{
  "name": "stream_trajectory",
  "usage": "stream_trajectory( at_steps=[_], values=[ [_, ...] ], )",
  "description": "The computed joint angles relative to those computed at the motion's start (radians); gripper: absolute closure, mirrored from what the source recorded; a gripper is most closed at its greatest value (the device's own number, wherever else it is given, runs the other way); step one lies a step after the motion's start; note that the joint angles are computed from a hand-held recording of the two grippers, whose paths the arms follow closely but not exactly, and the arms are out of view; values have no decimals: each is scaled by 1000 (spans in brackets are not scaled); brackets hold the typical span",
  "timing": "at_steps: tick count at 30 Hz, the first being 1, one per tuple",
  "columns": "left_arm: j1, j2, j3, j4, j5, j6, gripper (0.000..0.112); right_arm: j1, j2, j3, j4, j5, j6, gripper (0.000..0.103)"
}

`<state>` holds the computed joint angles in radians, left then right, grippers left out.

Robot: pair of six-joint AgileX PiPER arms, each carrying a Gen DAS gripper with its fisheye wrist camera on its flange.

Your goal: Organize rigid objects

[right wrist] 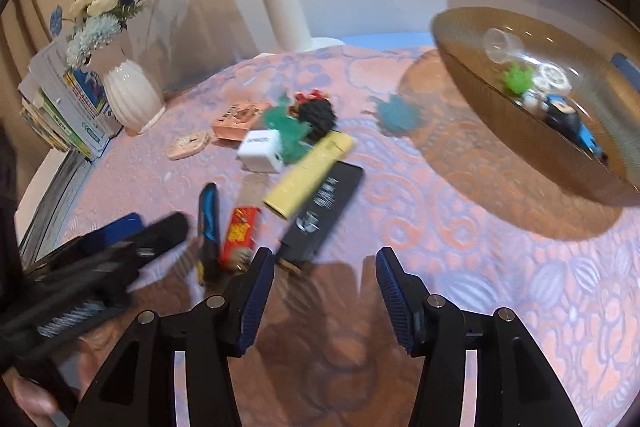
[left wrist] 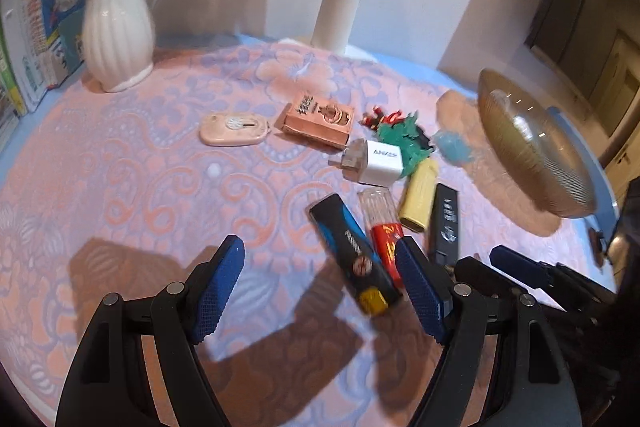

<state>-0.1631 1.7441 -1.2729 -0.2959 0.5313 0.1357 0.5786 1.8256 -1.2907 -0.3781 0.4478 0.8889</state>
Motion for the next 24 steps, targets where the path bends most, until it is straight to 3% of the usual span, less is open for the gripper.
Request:
stream_trajectory(
  at_steps=[4,6,10,14,18,22,24],
  values=[
    [-2,87,-70,10,18,-36,46,0,71,-70,-50,42,52,52],
    [-21,84,-55,79,-20,-75,47,-7,77,-74,-36,29,41,52],
    [-31,72,-48,158,-13,-126,54,20,95,-97,-114,64,102,52],
    [-42,48,-17,279,-15,-179,53,67,118,-140,-228,148,148,52],
    [2,10,28,203,-11,-78,54,83,136,-160,-271,177,164,51],
    [68,-16,58,-23,18,133,54,36,146,-174,-118,122,73,48],
    [80,-16,61,-93,32,181,50,55,170,-215,-152,175,95,48]
  ],
)
